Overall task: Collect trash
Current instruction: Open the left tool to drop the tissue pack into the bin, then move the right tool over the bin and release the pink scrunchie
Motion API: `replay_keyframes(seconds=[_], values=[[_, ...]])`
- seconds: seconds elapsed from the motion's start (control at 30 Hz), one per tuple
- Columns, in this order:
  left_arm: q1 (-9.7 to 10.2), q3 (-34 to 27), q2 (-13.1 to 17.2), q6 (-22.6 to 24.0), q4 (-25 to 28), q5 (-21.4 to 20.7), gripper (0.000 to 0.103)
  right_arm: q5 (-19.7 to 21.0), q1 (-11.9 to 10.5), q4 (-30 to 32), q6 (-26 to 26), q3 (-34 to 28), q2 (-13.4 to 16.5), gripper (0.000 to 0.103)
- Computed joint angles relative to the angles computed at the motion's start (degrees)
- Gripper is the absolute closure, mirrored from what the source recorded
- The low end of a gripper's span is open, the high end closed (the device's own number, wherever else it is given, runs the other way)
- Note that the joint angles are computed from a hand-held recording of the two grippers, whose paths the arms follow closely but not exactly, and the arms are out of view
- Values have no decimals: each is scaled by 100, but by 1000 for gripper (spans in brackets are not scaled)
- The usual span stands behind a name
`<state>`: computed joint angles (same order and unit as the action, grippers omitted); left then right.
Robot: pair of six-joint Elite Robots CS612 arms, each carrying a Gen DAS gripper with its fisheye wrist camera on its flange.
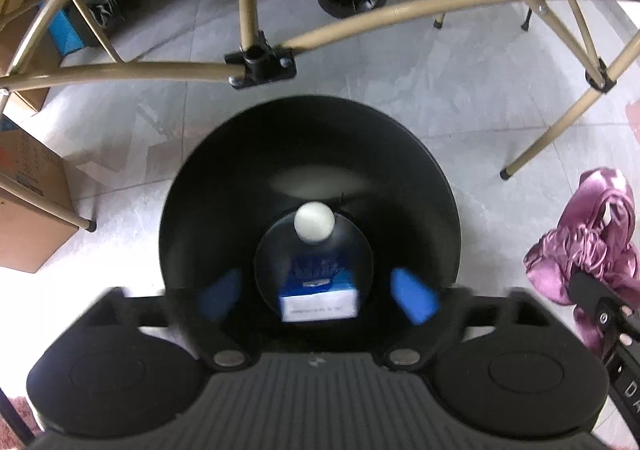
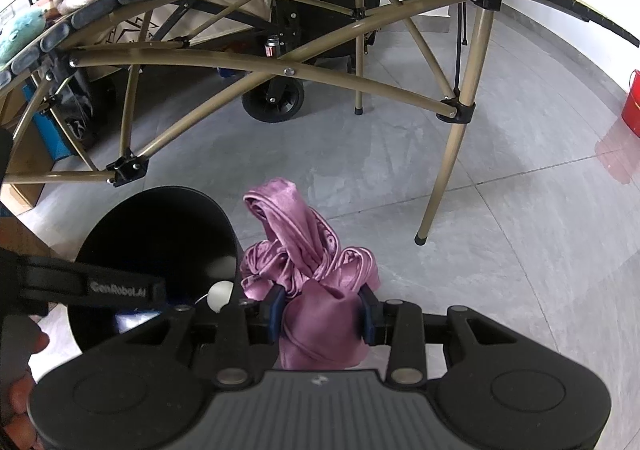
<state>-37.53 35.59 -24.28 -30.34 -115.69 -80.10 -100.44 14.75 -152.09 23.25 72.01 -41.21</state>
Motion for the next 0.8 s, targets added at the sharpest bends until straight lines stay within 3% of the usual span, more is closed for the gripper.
replay_keyframes(seconds=[0.07, 0.6, 0.8], values=[[-3, 49, -26, -5, -75, 22, 0, -11, 2, -2, -19, -3, 3, 68], [8, 44, -35, 18, -2, 36, 0, -27, -5, -66, -47, 32, -12, 68], [36, 258, -173, 123, -119, 45, 0, -18, 4, -166, -66, 74, -47, 68]])
